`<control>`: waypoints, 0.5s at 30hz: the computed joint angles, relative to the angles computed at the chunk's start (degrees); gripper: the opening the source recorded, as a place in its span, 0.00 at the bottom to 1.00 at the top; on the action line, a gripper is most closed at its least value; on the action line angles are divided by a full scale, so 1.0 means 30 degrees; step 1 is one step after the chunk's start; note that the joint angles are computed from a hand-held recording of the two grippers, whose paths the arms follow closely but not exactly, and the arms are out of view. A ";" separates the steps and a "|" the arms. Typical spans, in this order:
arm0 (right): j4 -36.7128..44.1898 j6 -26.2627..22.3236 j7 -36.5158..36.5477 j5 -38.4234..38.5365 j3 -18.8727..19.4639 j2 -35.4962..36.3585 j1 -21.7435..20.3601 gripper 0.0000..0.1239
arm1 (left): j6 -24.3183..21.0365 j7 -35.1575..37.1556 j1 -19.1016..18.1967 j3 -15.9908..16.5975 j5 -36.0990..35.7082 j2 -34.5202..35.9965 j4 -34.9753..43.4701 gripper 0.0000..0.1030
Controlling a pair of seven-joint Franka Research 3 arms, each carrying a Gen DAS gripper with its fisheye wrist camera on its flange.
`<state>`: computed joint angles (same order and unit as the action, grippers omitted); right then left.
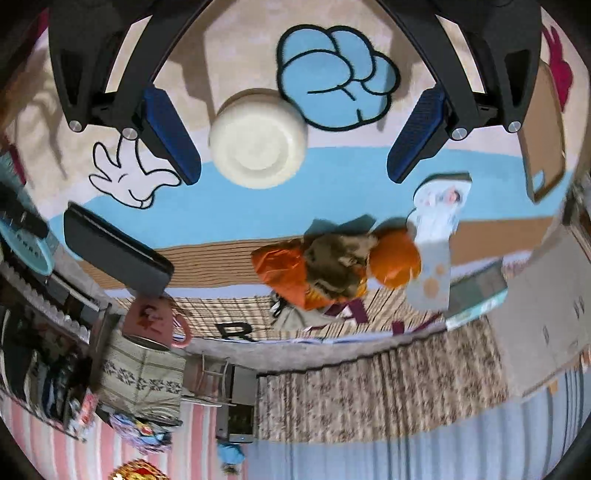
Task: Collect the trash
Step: 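Move both tools back over the mattress toward the white soap and brown cloth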
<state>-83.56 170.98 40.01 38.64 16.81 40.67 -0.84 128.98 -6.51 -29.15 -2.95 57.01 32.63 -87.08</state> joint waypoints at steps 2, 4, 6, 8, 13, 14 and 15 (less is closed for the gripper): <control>-0.0189 0.0144 -0.0320 -0.0154 0.0094 -0.0056 0.0078 0.72 | 0.0310 0.0195 0.0355 -0.0183 -0.0616 0.0002 -0.0127 0.95; -0.0344 0.0324 -0.0516 -0.0322 0.0106 -0.0102 0.0208 0.72 | 0.0798 0.0601 0.0659 -0.0330 -0.1202 0.0086 -0.0138 0.94; -0.0291 0.0277 -0.0584 -0.0368 0.0151 -0.0097 0.0131 0.72 | 0.0832 0.1034 0.0635 -0.0303 -0.1455 0.0233 0.0003 0.94; -0.0258 0.0122 -0.0319 -0.0356 0.0054 -0.0099 0.0212 0.72 | 0.0606 0.1984 0.0592 -0.0364 -0.1823 0.0640 0.0605 0.94; 0.0172 -0.0308 0.0188 -0.0489 -0.0272 0.0048 0.0393 0.72 | 0.1195 0.3696 0.0805 -0.0428 -0.2984 0.1130 0.1128 0.75; 0.0254 -0.0382 0.0200 -0.0546 -0.0319 0.0089 0.0397 0.72 | 0.1608 0.3786 0.0844 -0.0387 -0.3073 0.1065 0.0957 0.71; 0.0250 -0.0401 0.0233 -0.0591 -0.0365 0.0081 0.0439 0.72 | 0.1897 0.3695 0.0773 -0.0273 -0.3021 0.0953 0.0753 0.68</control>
<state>-82.81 169.78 40.71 36.87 15.72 40.91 0.47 134.67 4.58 -26.83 -3.76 47.95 35.49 -84.83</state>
